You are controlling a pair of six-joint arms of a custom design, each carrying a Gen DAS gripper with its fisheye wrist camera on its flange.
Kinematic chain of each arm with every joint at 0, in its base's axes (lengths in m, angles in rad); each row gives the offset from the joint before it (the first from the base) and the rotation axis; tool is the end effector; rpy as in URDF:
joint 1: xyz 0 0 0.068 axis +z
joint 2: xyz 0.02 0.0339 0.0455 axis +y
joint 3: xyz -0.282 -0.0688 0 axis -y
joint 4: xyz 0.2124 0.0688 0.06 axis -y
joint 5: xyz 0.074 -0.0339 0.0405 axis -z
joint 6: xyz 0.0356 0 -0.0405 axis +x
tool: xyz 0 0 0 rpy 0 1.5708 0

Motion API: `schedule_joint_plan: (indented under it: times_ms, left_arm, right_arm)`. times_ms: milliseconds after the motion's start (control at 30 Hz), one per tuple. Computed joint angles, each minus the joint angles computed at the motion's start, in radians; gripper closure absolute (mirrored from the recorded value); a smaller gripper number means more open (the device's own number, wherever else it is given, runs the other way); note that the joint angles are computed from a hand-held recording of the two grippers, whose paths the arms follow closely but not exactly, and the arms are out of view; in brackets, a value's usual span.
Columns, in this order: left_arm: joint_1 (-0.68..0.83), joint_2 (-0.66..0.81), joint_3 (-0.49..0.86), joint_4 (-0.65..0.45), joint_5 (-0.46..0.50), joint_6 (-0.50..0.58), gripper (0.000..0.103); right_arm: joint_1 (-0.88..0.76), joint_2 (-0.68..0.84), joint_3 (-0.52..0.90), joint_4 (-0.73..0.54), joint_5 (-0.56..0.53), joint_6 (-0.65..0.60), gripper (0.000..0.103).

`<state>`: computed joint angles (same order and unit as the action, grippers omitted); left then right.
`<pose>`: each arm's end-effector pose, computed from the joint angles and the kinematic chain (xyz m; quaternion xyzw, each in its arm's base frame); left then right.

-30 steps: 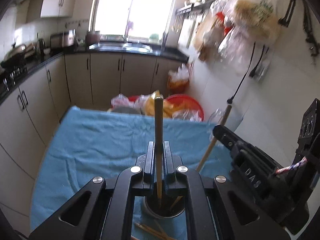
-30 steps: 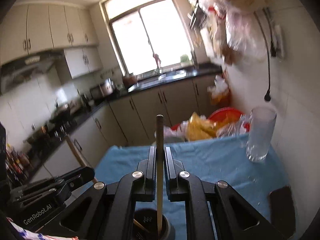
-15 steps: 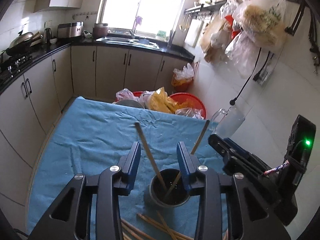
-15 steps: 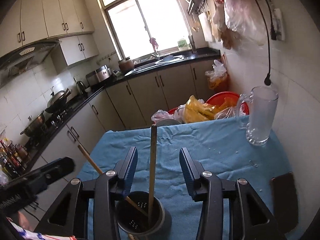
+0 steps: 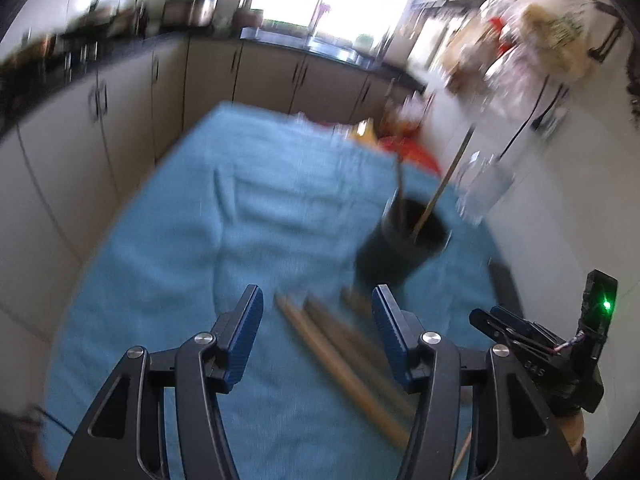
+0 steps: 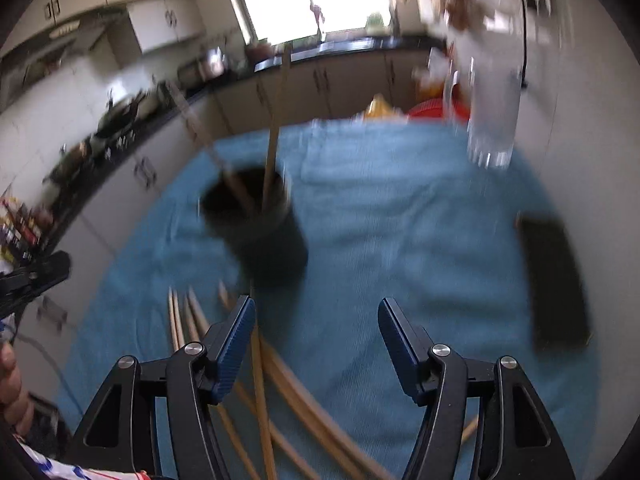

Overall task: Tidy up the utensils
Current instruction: 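Grasp another chopstick with the right tool while the left tool grasps one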

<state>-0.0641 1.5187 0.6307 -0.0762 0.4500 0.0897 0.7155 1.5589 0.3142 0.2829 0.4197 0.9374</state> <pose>0.2448 -0.0312 0.1811 0.1379 0.9224 -0.2092 0.2938 0.1623 0.1219 0.1261 0.1654 0.9204 0.0810 0.3448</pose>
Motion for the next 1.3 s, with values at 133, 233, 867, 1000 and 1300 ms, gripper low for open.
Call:
schedule_joint_plan:
  times_ms: [133,233,867,1000,1300]
  left_arm:
    - [-0.036,0.113,-0.088,0.108,-0.036,-0.007,0.064]
    - [-0.112,0.187,-0.109,0.192,-0.088,-0.034,0.078]
    - [-0.306,0.289,-0.154,0.369,-0.314,-0.099,0.093]
    - [-0.309,0.286,-0.136,0.333,-0.326,-0.097,0.094]
    - [-0.225,0.316,-0.121,0.316,-0.291,-0.040,0.103]
  right_arm:
    - [0.063,0.093,-0.073,0.157,-0.025,0.043,0.037]
    - [0.097,0.114,-0.091,0.198,-0.021,0.068,0.039]
    - [0.141,0.209,-0.050,0.255,-0.007,0.051,0.039]
    - [0.152,0.222,-0.039,0.259,-0.006,0.049,0.041]
    - [0.274,0.282,-0.029,0.389,-0.092,-0.029,0.060]
